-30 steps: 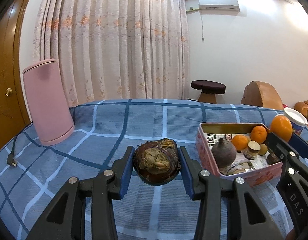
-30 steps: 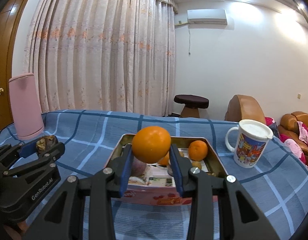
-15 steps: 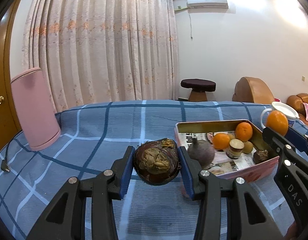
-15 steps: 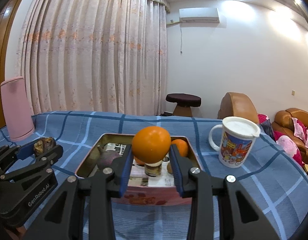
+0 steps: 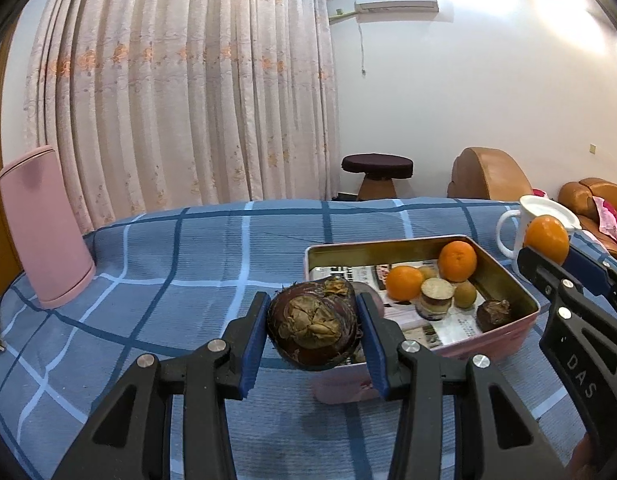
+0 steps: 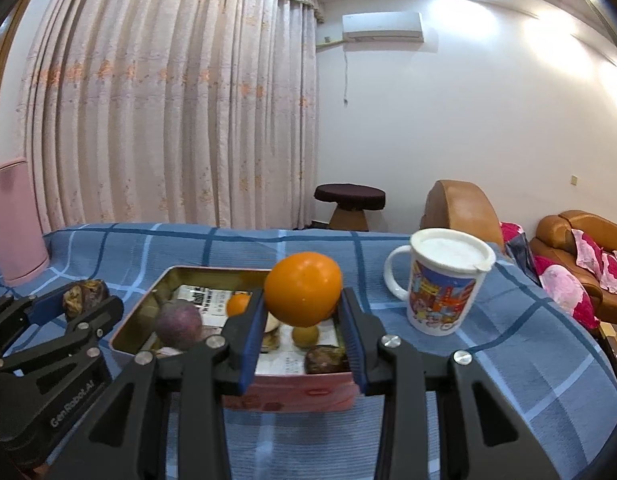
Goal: Organize fruits
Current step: 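Hold the dark brown fruit and orange above the pink tin box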
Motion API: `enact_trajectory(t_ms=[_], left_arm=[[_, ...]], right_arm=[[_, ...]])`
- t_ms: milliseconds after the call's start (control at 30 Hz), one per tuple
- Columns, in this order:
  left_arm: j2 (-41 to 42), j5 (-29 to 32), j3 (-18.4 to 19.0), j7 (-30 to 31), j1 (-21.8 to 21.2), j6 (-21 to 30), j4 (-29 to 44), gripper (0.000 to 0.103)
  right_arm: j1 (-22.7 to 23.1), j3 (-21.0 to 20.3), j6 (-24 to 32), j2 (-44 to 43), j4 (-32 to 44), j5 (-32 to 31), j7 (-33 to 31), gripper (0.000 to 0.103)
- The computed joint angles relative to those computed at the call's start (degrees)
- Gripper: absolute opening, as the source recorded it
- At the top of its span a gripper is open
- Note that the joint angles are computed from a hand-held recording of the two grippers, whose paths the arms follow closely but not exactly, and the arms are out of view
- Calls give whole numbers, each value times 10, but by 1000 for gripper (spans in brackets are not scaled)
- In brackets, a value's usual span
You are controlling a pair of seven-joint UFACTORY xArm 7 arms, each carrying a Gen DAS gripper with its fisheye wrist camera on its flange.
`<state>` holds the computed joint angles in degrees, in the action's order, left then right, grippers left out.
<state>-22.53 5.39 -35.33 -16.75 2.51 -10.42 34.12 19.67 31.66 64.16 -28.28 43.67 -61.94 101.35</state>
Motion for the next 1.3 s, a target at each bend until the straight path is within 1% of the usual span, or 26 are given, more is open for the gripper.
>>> enact_trajectory(t_ms=[133, 433, 567, 667, 933, 1067, 1133, 1267, 1300], left_arm=[[11, 2, -2, -4, -6, 8, 11, 46], [41, 13, -42, -19, 9, 10, 42, 46], [53, 17, -79, -27, 36, 10, 59, 46], [65, 22, -92, -32, 45, 12, 70, 46], [95, 39, -161, -60, 106, 19, 110, 46], [114, 53, -174, -76, 120, 25, 129, 46], [126, 61, -173, -83, 123, 29, 139, 46], [141, 83, -141, -100, 101, 42, 150, 46], [143, 90, -140, -106, 104, 43, 152, 46]], right_arm=[[0, -7, 2, -16, -12, 9, -5, 40], [-16, -9, -1, -44, -31, 25, -15, 40], [-28, -6, -4, -48, -32, 28, -16, 40], [-36, -6, -4, -53, -35, 28, -17, 40], [-54, -11, -15, -65, -42, 31, -13, 40], [-64, -8, -13, -63, -39, 29, -15, 40], [-66, -6, -12, -63, -39, 28, -14, 40], [-75, -7, -17, -48, -29, 15, -11, 40], [-75, -9, -20, -45, -27, 12, -9, 40]])
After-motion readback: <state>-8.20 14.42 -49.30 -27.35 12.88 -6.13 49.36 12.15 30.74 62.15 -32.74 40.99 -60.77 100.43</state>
